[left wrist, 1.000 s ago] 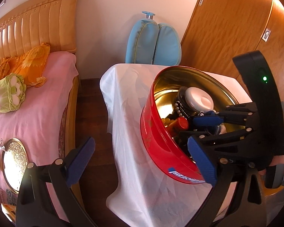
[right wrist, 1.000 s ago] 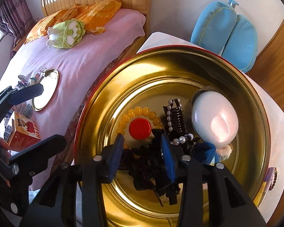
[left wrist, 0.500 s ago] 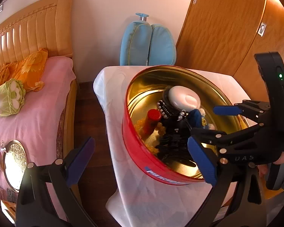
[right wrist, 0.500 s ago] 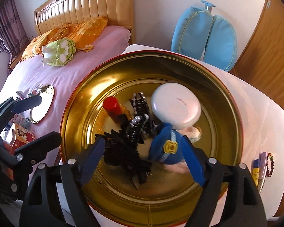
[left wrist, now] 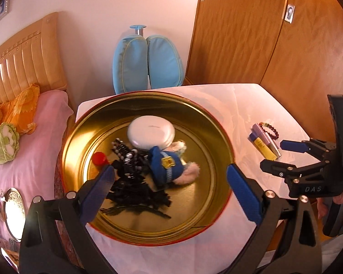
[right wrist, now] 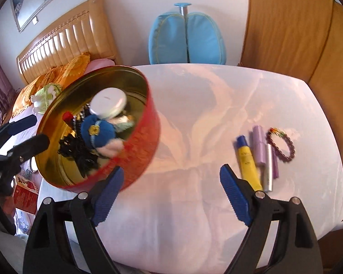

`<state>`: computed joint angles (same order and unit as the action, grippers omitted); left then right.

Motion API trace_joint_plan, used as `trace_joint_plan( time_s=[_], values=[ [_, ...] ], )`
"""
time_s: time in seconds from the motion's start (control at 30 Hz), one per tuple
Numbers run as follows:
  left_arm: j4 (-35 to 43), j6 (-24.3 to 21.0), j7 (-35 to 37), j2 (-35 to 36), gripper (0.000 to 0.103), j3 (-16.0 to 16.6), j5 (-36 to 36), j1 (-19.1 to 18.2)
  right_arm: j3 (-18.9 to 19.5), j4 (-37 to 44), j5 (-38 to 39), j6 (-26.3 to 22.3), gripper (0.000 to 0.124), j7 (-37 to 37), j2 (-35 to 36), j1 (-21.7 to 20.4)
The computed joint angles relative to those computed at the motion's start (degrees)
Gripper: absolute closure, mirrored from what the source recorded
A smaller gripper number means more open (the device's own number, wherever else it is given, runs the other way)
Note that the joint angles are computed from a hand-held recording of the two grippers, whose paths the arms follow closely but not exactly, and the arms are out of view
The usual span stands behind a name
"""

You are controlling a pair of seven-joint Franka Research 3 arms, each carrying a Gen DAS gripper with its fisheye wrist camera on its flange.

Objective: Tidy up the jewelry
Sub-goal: 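Withdraw the right tool from the tin back over the table, then move the left tool to the yellow tube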

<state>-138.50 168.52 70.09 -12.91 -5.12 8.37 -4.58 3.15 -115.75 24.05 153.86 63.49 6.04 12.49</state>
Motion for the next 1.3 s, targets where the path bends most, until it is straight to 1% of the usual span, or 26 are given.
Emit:
trace_joint_plan(
  time_s=[0.07, 0.1, 0.17, 0.23, 0.33, 0.4, 0.47, 0.53, 0.57, 0.67, 0.73, 0.8, 0.83, 0.9, 0.93, 1.0, 1.1, 1.2, 1.27, 1.3],
  values=[
    [2.1, -1.0, -1.7, 1.2, 0.007, -2.2, 1.3, -0.5, -0.8, -1.4, 4.2, 0.1, 0.037, -4.0, -1.1, -2.0],
    [3.4, -2.1, -3.6, 2.1, 0.007, -4.0, 3.6, -0.1, -1.3, -1.8, 6.6, 0.0, 0.037, -6.4, -1.4, -3.1],
    [6.7, -4.5, -8.2, 4.5, 0.007, -6.8, 8.2, -0.1, -2.3, -1.3, 9.1, -1.0, 0.037, -9.4, -1.0, -5.0],
    [10.0, -6.0, -13.6, 7.2, 0.007, -8.3, 11.6, -1.1, -3.3, -0.5, 11.3, -2.5, 0.037, -13.2, -0.4, -7.0],
    [15.2, -8.7, -21.5, 11.6, 0.007, -9.2, 16.0, -3.5, -4.4, -0.4, 12.6, -4.6, 0.037, -19.5, -0.5, -9.7],
    [18.3, -10.4, -24.4, 14.2, 0.007, -9.1, 16.5, -5.6, -5.3, -0.6, 13.2, -5.8, 0.037, -23.7, -0.7, -11.4],
    [20.6, -11.7, -26.3, 16.2, 0.007, -8.9, 17.5, -7.4, -6.0, 0.1, 13.1, -7.0, 0.037, -25.8, 0.0, -12.7],
    [24.0, -14.1, -24.5, 18.8, 0.007, -8.8, 16.8, -8.8, -6.5, 1.5, 13.6, -9.0, 0.037, -26.4, 1.2, -14.1],
    [25.3, -14.8, -24.6, 20.0, 0.007, -8.5, 17.7, -9.5, -6.6, 2.3, 14.1, -9.9, 0.037, -26.7, 1.8, -14.7],
    [30.7, -17.5, -24.8, 24.9, 0.007, -7.1, 21.0, -11.3, -6.5, 4.2, 14.4, -10.9, 0.037, -26.6, 3.8, -15.8],
    [34.0, -18.9, -24.3, 28.3, 0.007, -6.2, 21.5, -11.8, -6.4, 5.7, 14.1, -11.4, 0.037, -26.0, 5.3, -16.3],
    [37.8, -20.4, -23.0, 32.1, 0.007, -5.7, 20.3, -11.8, -6.4, 6.8, 12.3, -10.9, 0.037, -24.9, 6.6, -16.4],
    [39.2, -20.0, -22.0, 33.8, 0.007, -5.8, 18.9, -11.4, -6.5, 7.3, 10.6, -10.8, 0.037, -23.9, 7.2, -16.3],
    [42.1, -20.3, -18.8, 37.2, 0.007, -6.3, 15.8, -10.7, -6.5, 8.7, 8.7, -11.8, 0.037, -22.9, 8.4, -16.6],
    [43.4, -20.9, -18.3, 38.6, 0.007, -6.0, 15.5, -11.1, -6.3, 9.4, 8.4, -12.1, 0.037, -22.9, 9.0, -16.8],
    [44.7, -21.3, -17.2, 40.4, 0.007, -5.6, 14.5, -11.4, -6.1, 11.2, 6.6, -12.8, 0.037, -21.7, 10.5, -16.6],
    [45.6, -21.9, -16.1, 41.6, 0.007, -5.1, 13.7, -11.8, -5.2, 12.8, 6.0, -14.1, 0.037, -21.6, 11.9, -16.7],
    [46.3, -22.4, -15.9, 42.2, 0.007, -4.1, 14.8, -12.6, -4.5, 13.2, 5.2, -14.5, 0.037, -22.9, 12.5, -16.3],
    [46.2, -22.3, -16.0, 42.1, 0.007, -3.2, 16.8, -13.5, -4.1, 13.7, 5.2, -14.5, 0.037, -23.4, 12.9, -16.2],
    [46.4, -22.3, -16.0, 42.3, 0.011, -2.6, 18.3, -14.2, -4.0, 13.9, 5.4, -14.5, 0.037, -23.6, 13.0, -16.1]
  ],
)
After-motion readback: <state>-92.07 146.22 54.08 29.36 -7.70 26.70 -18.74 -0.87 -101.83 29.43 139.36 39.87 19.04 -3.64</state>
